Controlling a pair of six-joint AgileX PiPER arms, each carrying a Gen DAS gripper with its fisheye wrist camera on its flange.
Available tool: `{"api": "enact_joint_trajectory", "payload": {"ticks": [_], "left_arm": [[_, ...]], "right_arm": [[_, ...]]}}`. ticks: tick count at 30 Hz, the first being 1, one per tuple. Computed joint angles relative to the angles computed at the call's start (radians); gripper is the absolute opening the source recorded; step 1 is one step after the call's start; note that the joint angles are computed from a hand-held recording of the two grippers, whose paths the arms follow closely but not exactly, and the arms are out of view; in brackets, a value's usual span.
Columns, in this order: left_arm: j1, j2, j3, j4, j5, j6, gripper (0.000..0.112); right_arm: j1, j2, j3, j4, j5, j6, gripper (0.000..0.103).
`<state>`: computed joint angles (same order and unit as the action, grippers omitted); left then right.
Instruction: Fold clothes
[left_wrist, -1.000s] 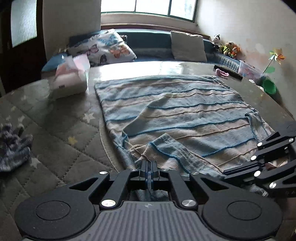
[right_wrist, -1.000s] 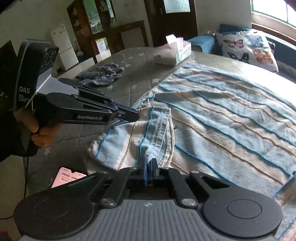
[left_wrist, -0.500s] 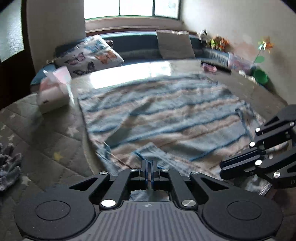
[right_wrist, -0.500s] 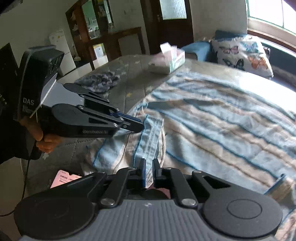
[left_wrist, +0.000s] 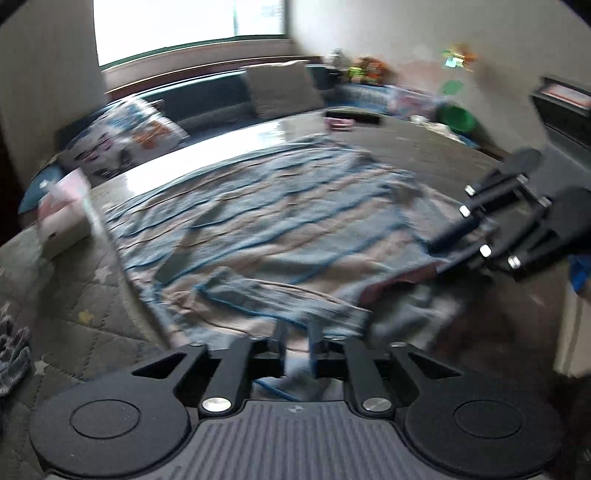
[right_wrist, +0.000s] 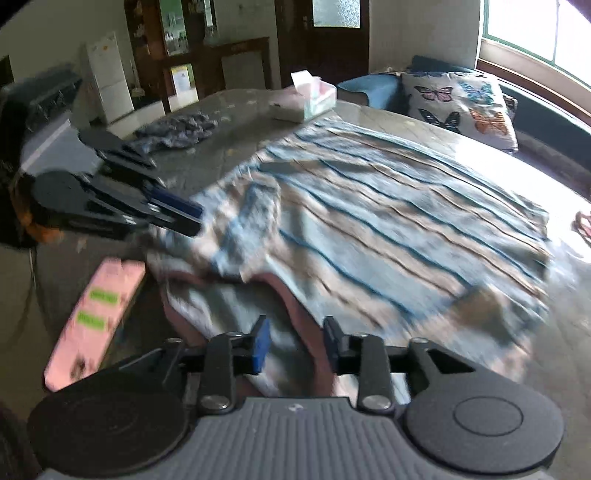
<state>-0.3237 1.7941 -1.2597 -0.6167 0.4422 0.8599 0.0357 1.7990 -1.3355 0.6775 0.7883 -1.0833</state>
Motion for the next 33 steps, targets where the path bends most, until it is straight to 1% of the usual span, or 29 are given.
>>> {"api": "enact_joint_trajectory", "payload": {"ticks": [3, 6, 8, 11, 16, 19, 20, 22, 25, 27, 30, 32, 33], "left_arm": [[-0.019, -0.04, 0.034, -0.013, 0.027, 0.083, 0.027], [-0.037, -0.057, 0.056, -0.008, 0.039, 0.141, 0.028], [-0.05, -0.054, 0.056, 0.032, 0.046, 0.126, 0.029], [-0.079, -0.045, 0.059, 0.136, 0.03, 0.061, 0.029], [-0.111, -0.035, 0.075, 0.251, -0.003, 0.012, 0.029], [-0.115, -0.033, 0.089, 0.246, -0.028, 0.032, 0.026], [-0.113, -0.035, 0.095, 0.231, -0.038, 0.048, 0.024], [-0.107, -0.044, 0.101, 0.208, -0.06, 0.061, 0.016], [-0.096, -0.052, 0.098, 0.167, -0.09, 0.072, 0.014], [-0.084, -0.048, 0.077, 0.132, -0.104, 0.069, 0.013], [-0.074, -0.025, 0.029, 0.122, -0.123, 0.022, 0.013], [-0.063, 0.0, -0.012, 0.106, -0.113, 0.009, 0.012], [-0.058, 0.012, -0.033, 0.1, -0.106, 0.002, 0.012]], "right_arm": [[-0.041, -0.077, 0.082, -0.044, 0.002, -0.068, 0.037], [-0.063, -0.126, 0.139, -0.063, -0.007, -0.126, 0.04], [-0.074, -0.141, 0.159, -0.062, -0.012, -0.147, 0.048], [-0.084, -0.156, 0.178, -0.055, -0.021, -0.178, 0.049], [-0.086, -0.156, 0.188, -0.06, -0.039, -0.198, 0.052], [-0.083, -0.158, 0.201, -0.069, -0.063, -0.221, 0.053], [-0.081, -0.159, 0.206, -0.074, -0.074, -0.229, 0.053], [-0.076, -0.167, 0.227, -0.084, -0.109, -0.257, 0.053], [-0.075, -0.17, 0.244, -0.074, -0.147, -0.325, 0.053], [-0.076, -0.157, 0.235, -0.073, -0.153, -0.348, 0.053], [-0.08, -0.132, 0.213, -0.072, -0.148, -0.36, 0.053], [-0.082, -0.115, 0.196, -0.071, -0.142, -0.36, 0.053], [-0.084, -0.106, 0.188, -0.071, -0.139, -0.36, 0.05]]}}
